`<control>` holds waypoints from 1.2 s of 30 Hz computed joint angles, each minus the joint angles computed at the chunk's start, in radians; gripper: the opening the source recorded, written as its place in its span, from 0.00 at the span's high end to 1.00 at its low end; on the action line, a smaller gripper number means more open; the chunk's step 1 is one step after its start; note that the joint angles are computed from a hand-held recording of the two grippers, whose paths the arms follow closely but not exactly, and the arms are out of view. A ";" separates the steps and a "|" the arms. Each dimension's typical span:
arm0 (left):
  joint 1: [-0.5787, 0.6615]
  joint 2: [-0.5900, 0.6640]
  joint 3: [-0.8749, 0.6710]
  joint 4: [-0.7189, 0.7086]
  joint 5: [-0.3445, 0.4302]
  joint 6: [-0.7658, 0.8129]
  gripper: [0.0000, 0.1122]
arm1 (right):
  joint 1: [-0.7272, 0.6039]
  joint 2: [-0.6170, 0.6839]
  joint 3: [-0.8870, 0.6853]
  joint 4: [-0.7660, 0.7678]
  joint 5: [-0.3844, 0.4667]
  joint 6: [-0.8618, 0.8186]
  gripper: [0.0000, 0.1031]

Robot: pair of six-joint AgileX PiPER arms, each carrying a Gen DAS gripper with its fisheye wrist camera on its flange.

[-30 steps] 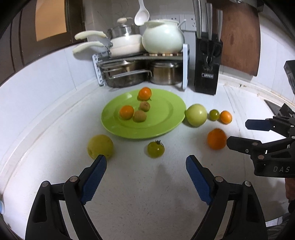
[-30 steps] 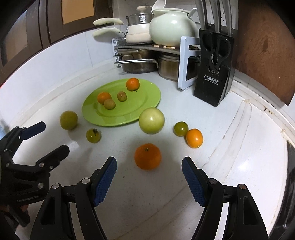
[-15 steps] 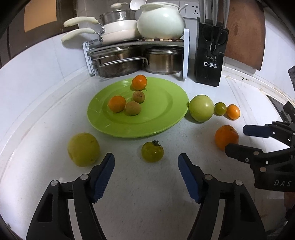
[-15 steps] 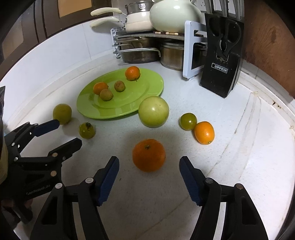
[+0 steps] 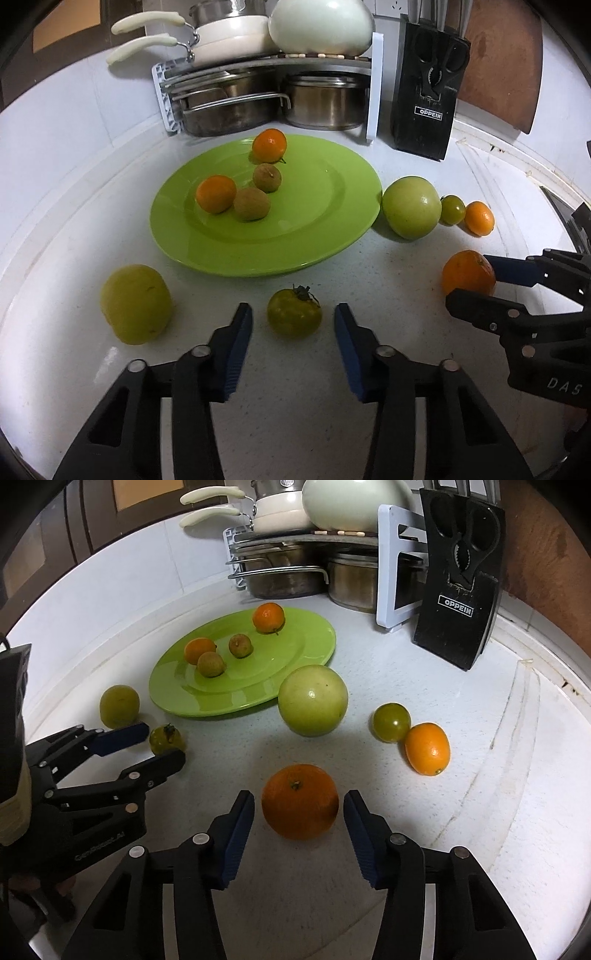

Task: Organize fruits
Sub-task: 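Close the left tool on the green tomato while the right tool closes on the orange, then carry the green tomato and the orange in both tools over the green plate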

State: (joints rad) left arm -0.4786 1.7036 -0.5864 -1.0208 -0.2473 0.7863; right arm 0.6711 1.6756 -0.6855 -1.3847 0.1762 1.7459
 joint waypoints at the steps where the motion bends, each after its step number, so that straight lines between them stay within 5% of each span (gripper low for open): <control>1: 0.001 0.003 -0.004 -0.001 0.005 0.002 0.65 | -0.003 0.002 0.000 -0.017 -0.006 0.015 0.52; 6: 0.010 0.009 -0.008 0.047 0.018 -0.050 0.73 | -0.012 0.013 -0.009 -0.034 -0.017 0.027 0.57; 17: 0.002 -0.037 0.023 0.097 0.021 -0.112 0.73 | -0.004 0.003 -0.001 -0.116 -0.020 0.104 0.58; 28: -0.034 -0.142 0.063 -0.073 0.000 0.034 0.73 | 0.021 -0.082 0.019 -0.042 0.002 0.016 0.58; 36: -0.078 -0.259 0.091 -0.325 -0.033 0.248 0.73 | 0.063 -0.163 0.021 0.079 0.039 -0.118 0.58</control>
